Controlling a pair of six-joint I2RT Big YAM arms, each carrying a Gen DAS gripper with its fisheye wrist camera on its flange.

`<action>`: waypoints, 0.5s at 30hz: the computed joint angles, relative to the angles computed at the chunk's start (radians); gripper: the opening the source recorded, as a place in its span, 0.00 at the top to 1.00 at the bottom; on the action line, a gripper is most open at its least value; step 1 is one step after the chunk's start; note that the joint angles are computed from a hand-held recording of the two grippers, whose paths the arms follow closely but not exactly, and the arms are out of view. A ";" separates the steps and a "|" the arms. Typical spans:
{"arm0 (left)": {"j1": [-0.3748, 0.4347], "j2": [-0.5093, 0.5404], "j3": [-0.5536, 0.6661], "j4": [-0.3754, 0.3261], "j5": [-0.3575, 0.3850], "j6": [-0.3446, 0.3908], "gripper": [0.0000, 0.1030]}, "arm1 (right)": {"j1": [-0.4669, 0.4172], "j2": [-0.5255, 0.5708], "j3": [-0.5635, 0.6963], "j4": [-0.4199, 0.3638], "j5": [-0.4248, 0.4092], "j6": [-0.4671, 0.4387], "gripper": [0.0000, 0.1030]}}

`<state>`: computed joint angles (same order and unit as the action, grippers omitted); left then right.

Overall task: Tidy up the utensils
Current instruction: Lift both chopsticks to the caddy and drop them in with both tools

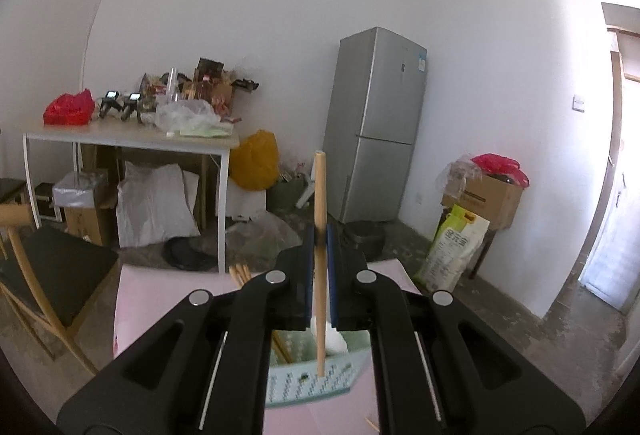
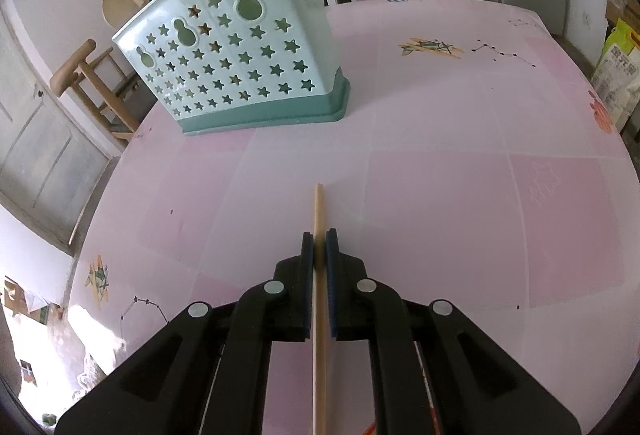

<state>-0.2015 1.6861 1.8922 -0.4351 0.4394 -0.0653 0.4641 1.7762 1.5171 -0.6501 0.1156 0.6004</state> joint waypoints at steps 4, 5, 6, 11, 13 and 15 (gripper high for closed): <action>-0.012 0.044 0.052 0.002 -0.042 0.008 0.95 | -0.003 0.001 -0.001 0.004 -0.008 0.000 0.94; -0.015 0.054 0.060 0.003 -0.050 0.005 0.95 | -0.004 0.000 -0.001 0.005 -0.009 0.001 0.94; -0.019 0.070 0.071 0.003 -0.060 0.000 0.95 | -0.004 0.000 -0.001 0.005 -0.009 0.001 0.94; -0.032 0.097 0.044 0.017 -0.089 0.011 0.95 | -0.004 -0.001 -0.002 0.006 -0.009 0.008 0.94; -0.038 0.103 0.022 0.031 -0.106 0.027 0.95 | -0.005 -0.003 -0.006 0.007 -0.012 0.014 0.94; -0.041 0.102 -0.006 0.042 -0.101 0.034 0.95 | -0.007 -0.007 -0.010 0.009 -0.017 0.021 0.94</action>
<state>-0.2420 1.7883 1.8862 -0.3933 0.3388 -0.0314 0.4571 1.7692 1.5071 -0.6413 0.0983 0.6210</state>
